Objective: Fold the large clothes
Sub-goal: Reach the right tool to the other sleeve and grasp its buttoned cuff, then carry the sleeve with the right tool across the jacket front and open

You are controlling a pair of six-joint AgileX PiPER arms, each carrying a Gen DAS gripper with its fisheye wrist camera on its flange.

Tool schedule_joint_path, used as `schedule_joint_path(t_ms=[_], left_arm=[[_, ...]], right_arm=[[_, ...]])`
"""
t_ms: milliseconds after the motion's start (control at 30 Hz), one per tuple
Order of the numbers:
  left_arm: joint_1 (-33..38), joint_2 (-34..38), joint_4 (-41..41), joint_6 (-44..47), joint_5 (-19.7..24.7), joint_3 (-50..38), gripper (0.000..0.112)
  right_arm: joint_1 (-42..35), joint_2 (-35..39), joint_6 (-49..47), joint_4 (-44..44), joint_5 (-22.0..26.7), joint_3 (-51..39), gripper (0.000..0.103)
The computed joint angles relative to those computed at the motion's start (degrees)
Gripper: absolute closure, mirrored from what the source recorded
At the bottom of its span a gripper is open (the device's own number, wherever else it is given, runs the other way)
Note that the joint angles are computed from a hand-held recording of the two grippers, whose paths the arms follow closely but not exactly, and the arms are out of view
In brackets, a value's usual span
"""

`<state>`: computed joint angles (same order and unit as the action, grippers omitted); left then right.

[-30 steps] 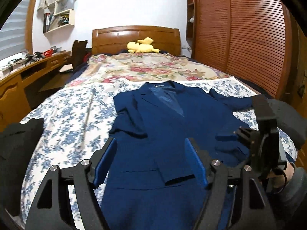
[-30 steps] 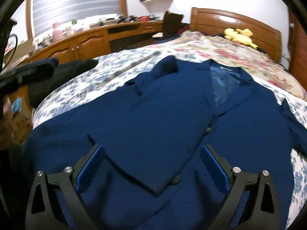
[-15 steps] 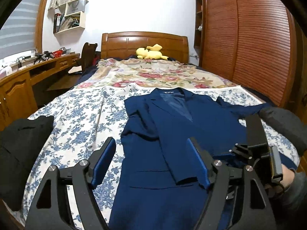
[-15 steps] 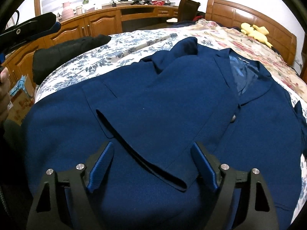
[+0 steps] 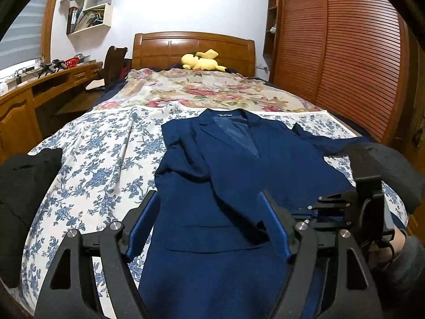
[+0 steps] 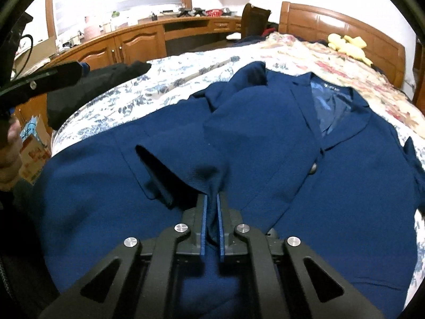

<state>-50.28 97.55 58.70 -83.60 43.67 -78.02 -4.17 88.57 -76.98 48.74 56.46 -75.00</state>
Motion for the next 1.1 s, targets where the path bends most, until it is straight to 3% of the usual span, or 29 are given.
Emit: schedule_joint_path(t_ms=[233, 567, 767, 967, 1100], left_arm=[[-0.4, 1.3, -0.2, 0.3, -1.0, -1.4, 0.036], [-1.3, 4.8, -1.7, 2.7, -1.4, -6.3, 0.036], [-1.8, 7.5, -3.2, 4.9, -1.3, -10.4, 0.036], [-2.5, 11.0, -4.8, 7.8, -0.7, -15.8, 0.036], [-2.7, 13.9, -6.8, 10.4, -0.2, -20.0, 0.036]], right_arm=[[-8.5, -2.3, -5.5, 9.7, 2.7, 1.3, 0.099], [-26.2, -2.2, -7.4, 19.2, 9.6, -0.3, 0.099], [-29.5, -0.7, -5.3, 16.2, 3.8, 0.6, 0.099], [-29.7, 0.0, -3.0, 11.1, 2.2, 0.7, 0.099], [-30.3, -0.8, -3.6, 10.4, 0.6, 1.0, 0.087]])
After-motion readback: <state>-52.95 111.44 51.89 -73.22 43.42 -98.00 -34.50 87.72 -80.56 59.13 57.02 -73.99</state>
